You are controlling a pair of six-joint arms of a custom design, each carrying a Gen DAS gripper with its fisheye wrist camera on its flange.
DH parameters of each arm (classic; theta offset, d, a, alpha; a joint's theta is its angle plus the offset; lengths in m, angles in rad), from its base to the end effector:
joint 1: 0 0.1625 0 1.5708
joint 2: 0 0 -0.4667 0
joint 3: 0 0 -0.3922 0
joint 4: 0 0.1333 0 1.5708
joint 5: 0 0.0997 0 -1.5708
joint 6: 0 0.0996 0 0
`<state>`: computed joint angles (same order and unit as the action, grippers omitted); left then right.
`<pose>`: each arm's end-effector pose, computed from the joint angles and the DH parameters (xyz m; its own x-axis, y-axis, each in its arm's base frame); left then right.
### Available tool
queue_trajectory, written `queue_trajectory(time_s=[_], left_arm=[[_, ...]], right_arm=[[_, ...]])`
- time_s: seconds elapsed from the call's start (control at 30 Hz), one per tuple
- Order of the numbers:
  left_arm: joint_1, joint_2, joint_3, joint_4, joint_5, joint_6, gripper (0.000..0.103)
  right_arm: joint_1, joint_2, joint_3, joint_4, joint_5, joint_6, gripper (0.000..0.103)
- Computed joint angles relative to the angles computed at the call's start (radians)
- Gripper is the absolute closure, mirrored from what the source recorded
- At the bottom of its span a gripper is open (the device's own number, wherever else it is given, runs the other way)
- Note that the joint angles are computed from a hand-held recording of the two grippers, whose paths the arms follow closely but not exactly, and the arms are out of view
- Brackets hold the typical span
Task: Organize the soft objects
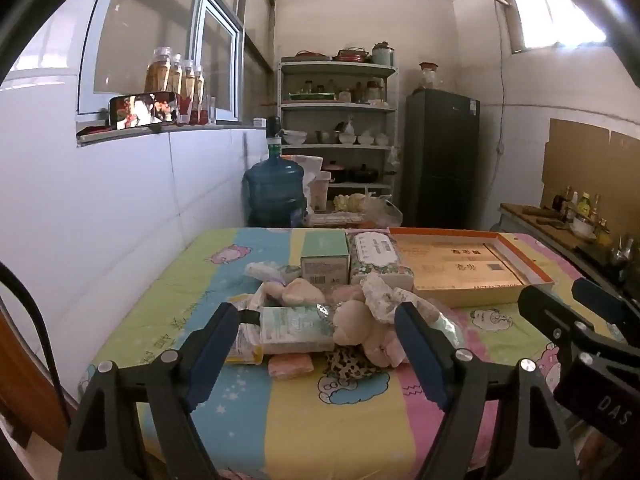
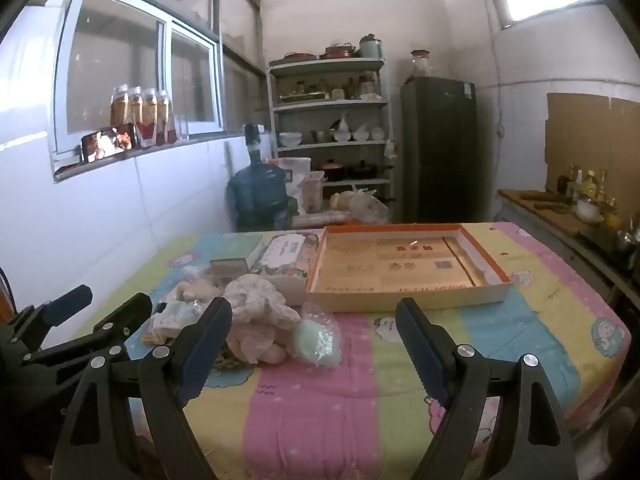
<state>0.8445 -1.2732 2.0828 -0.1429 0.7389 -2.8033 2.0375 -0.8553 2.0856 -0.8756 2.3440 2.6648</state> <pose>-0.1099 -0.4353 0.2049 -0.7026 0.1656 -0.6920 0.6825 0.4318 -0.5896 0.2681 -0.3905 0.0268 -0.7580 0.0912 0.6459 -0.5674 0.3962 -0.7218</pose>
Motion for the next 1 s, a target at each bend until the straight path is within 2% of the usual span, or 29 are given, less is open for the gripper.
queue_trajectory(time_s=[1.0], left_arm=[[-0.001, -0.007, 0.015, -0.019, -0.003, 0.008, 0.024]], right_arm=[[0.005, 0.007, -0.007, 0.019, -0.002, 0.027, 0.018]])
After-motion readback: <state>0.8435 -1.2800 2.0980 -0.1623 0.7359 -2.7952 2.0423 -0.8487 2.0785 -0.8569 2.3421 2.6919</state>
